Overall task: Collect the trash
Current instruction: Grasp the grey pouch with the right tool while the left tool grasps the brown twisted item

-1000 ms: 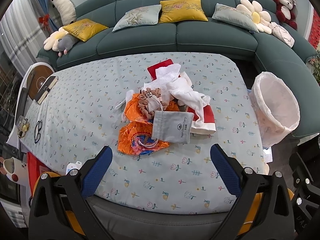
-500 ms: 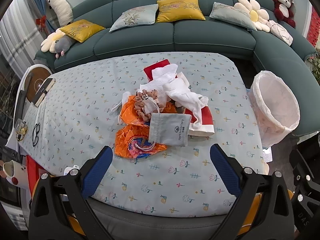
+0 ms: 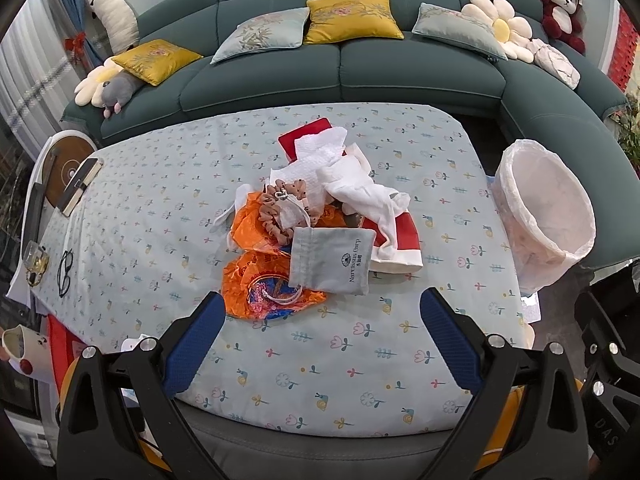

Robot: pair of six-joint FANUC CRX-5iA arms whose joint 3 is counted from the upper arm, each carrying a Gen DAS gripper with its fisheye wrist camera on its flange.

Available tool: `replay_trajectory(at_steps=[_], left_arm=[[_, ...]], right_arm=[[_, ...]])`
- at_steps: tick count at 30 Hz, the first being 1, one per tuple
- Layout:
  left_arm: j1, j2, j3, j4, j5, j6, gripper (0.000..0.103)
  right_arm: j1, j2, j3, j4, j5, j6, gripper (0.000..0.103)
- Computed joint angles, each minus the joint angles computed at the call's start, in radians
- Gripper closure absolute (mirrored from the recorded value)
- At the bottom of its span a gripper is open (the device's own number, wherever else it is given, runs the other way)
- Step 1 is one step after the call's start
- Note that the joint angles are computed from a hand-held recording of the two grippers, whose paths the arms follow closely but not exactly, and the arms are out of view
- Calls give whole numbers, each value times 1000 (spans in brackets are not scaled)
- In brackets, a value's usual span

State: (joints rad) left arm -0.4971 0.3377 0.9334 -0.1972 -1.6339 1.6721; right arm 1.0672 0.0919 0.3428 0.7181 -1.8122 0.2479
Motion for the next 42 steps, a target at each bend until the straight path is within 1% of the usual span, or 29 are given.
replay_trajectory(at_steps=[4,8,12,16,19,22,25,27,29,31,32,36,40,42], left_arm=[[9,-9,-27,11,22,-14,10],[47,-37,-102,52,87,-43,9],[115,-34,-141,85,108,-43,10],[168,-31,-165,83,132,-39,10],[212,-10,-162,124,141,-52,10],[247,27,-139,182,139,-69,10],[264,72,-106,225,138,-87,10],[263,109,-64,224,118,-84,10],[271,128,-51,246,116,-86,10],[275,131,-54,241,122,-85,10],[275,127,-60,236,128,-88,10],[285,94,-122,234,164,-134,12],[303,64,-181,255,189,-164,12],[309,52,-204,260,194,-179,12]], right_arm=[[-5,9,-1,18,-13,-8,7],[-27,19,-1,21,-2,-28,7],[-52,37,8,-3,48,-41,7],[-79,72,38,-51,117,-32,7],[-98,111,74,-80,159,-20,7],[-110,147,109,-89,173,-4,7],[-122,185,149,-101,189,19,7],[-129,202,162,-109,205,29,8],[-135,214,171,-133,234,34,12],[-141,225,177,-169,259,36,16],[-144,232,182,-183,270,38,19],[-154,262,200,-249,308,64,33],[-157,299,220,-286,330,101,39],[-163,311,220,-315,351,113,50]])
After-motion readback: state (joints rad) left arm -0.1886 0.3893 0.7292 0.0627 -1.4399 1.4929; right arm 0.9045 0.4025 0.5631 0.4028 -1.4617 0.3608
